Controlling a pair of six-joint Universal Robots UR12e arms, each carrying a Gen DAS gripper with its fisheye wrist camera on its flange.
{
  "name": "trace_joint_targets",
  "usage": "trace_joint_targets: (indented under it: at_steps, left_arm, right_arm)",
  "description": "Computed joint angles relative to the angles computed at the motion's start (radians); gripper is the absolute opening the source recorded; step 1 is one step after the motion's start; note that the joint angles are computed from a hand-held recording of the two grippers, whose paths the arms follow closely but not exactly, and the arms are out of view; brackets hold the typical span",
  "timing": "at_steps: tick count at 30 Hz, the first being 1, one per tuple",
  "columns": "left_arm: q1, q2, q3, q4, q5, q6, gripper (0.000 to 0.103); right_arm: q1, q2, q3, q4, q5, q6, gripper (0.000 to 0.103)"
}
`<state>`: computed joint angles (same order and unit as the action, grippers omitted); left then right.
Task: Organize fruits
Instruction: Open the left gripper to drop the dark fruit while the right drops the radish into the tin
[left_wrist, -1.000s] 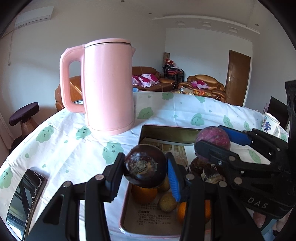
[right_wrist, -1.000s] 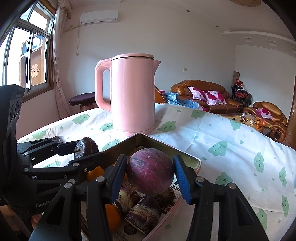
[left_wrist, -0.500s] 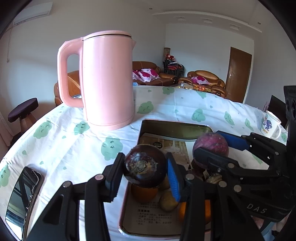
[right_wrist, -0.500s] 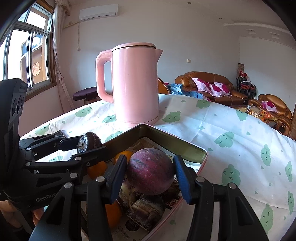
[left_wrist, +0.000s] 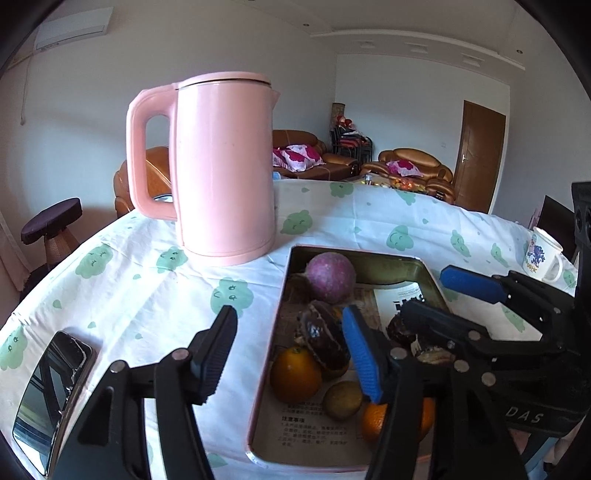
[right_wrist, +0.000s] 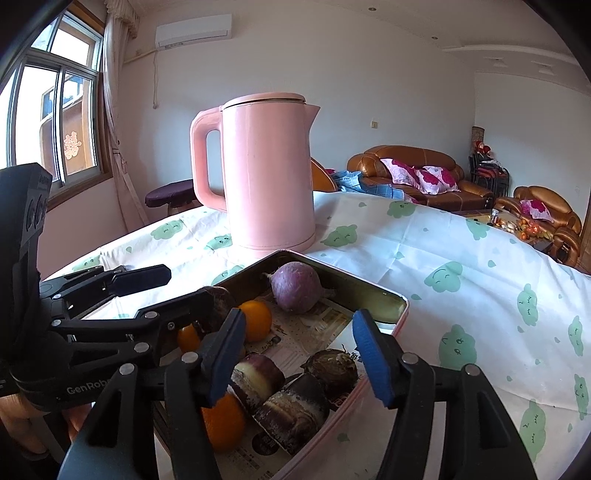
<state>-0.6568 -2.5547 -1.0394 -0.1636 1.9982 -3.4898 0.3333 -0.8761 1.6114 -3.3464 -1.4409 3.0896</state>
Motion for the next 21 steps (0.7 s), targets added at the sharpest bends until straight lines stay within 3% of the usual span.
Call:
trace_joint_targets:
  at_steps: [7,16,21]
  left_arm:
    - [-0.008,0.0,-0.009,0.045,0.049,0.008,0.081]
    - [-0.022,0.005,-0.03,0.162,0.109,0.034,0.102]
    - [-0.028,0.005,-0.031,0.187,0.106,0.065,0.103]
  right_arm:
    - [0.008,-0.007,0.02,-0.046,-0.056,-0.006,0.068]
    - [0.03,-0.018,0.062,-0.227,-0.205,-0.031,0.078]
    - [0.029,-0.031,0.082,-0.254,-0.223,-0.024,0.078]
